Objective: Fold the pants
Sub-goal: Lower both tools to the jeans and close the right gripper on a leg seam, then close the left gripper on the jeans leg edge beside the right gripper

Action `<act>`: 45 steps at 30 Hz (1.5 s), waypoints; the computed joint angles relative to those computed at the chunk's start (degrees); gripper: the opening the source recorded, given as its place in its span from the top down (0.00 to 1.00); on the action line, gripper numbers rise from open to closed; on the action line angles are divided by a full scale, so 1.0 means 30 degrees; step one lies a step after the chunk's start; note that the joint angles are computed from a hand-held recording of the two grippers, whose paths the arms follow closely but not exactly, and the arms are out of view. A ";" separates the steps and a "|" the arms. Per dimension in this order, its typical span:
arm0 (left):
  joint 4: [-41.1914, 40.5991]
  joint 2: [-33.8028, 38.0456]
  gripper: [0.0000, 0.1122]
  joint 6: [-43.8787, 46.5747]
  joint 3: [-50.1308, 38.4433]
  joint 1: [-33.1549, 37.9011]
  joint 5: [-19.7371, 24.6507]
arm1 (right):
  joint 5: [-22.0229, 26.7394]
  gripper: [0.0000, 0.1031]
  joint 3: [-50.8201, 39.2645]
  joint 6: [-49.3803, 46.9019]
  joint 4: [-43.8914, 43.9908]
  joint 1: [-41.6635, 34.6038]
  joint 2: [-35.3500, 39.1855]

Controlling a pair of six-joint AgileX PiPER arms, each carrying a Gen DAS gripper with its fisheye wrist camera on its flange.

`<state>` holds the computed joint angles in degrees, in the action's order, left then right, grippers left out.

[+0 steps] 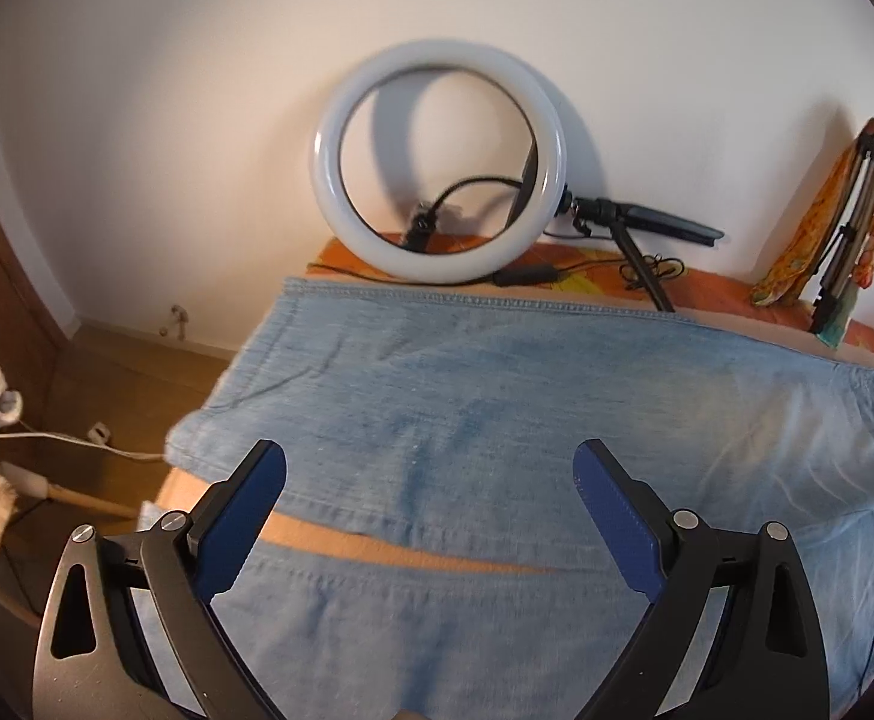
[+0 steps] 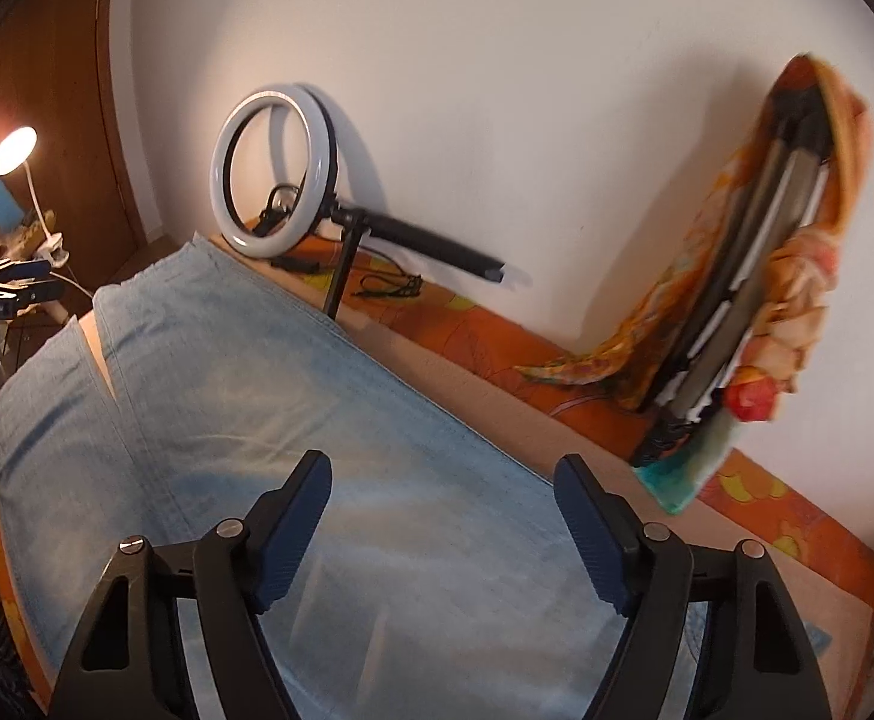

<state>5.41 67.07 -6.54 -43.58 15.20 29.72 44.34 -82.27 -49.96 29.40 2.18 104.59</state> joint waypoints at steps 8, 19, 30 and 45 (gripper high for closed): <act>0.0552 0.4156 0.19 -0.1088 -0.1030 -0.0469 -0.2049 | 0.0379 0.26 -0.4548 0.0712 -0.0764 0.1106 0.5313; -0.2593 0.8222 0.19 0.1495 -0.2398 0.0664 -0.3890 | 0.2416 0.29 -0.9708 0.1149 -0.2495 0.2094 1.0201; -1.0264 0.9527 0.19 0.7541 -0.3181 0.2355 -0.3879 | 0.4382 0.86 -1.1186 0.0544 -0.0570 0.1723 1.1004; -1.3487 1.0119 0.19 0.7950 -0.6234 0.3211 -0.1294 | -0.1162 0.98 0.0841 -0.4549 0.1909 0.2441 0.0996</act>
